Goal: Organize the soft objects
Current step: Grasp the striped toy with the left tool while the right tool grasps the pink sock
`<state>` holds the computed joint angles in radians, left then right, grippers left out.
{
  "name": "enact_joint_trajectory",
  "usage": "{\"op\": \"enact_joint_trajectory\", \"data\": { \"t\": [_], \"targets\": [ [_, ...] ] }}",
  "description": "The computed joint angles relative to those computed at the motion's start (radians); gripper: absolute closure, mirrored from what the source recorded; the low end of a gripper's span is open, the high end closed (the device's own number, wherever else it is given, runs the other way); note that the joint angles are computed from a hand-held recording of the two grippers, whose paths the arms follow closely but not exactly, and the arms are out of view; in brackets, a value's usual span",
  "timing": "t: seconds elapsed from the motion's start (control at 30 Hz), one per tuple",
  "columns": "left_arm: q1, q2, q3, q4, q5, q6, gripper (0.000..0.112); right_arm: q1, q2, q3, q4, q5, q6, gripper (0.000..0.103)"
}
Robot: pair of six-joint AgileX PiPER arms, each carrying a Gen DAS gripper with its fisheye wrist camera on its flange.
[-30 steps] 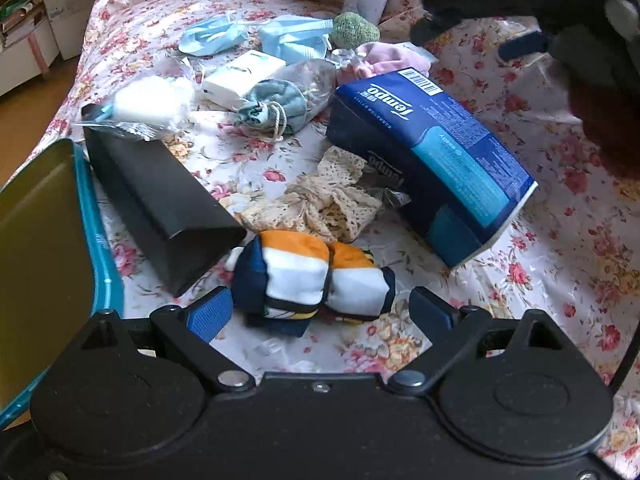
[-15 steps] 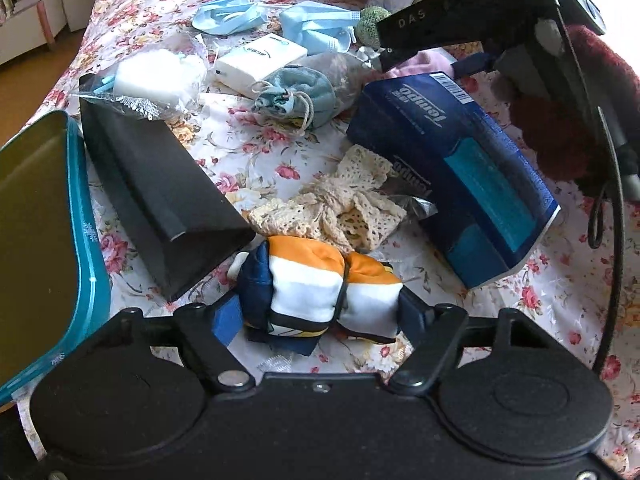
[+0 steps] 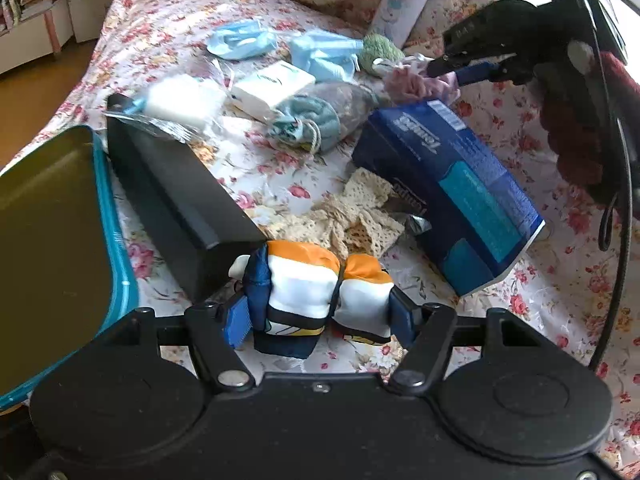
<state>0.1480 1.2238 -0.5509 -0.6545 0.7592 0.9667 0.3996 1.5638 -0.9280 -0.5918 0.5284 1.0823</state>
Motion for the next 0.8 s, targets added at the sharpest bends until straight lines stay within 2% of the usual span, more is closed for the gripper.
{"op": "enact_joint_trajectory", "data": {
  "t": [0.17,0.2,0.23,0.27,0.37,0.47,0.5,0.53,0.57,0.63,0.8],
  "targets": [
    [0.076,-0.039,-0.033,-0.014,0.081,0.033,0.049,0.036,-0.088,0.012,-0.049,0.067,0.075,0.078],
    [0.089,-0.040,-0.043,-0.017,0.098,0.033,0.049,0.043,-0.111,0.014,-0.052,0.084,0.076,0.085],
    [0.103,-0.041,-0.054,-0.018,0.119,0.032,0.049,0.050,-0.134,0.018,-0.059,0.100,0.076,0.098],
    [0.116,-0.040,-0.067,-0.018,0.140,0.030,0.049,0.062,-0.157,0.018,-0.062,0.123,0.075,0.099],
    [0.144,-0.054,-0.078,-0.019,0.163,0.037,0.049,0.090,-0.219,0.018,-0.045,0.183,0.042,0.099],
    [0.162,-0.053,-0.086,-0.022,0.178,0.043,0.049,0.105,-0.235,0.011,-0.024,0.222,0.001,0.093],
    [0.169,-0.051,-0.090,-0.024,0.187,0.046,0.049,0.110,-0.229,0.012,-0.035,0.227,0.010,0.089],
    [0.180,-0.051,-0.098,-0.027,0.200,0.047,0.049,0.110,-0.214,0.005,-0.039,0.233,0.011,0.071],
    [0.189,-0.050,-0.110,-0.027,0.209,0.042,0.049,0.104,-0.193,-0.004,-0.034,0.230,0.009,0.040],
    [0.198,-0.056,-0.131,-0.022,0.216,0.028,0.049,0.078,-0.156,-0.005,-0.016,0.188,0.009,0.003],
    [0.243,-0.049,-0.185,-0.034,0.249,0.041,0.049,0.039,0.002,-0.061,0.017,0.112,-0.006,0.001]
  ]
}}
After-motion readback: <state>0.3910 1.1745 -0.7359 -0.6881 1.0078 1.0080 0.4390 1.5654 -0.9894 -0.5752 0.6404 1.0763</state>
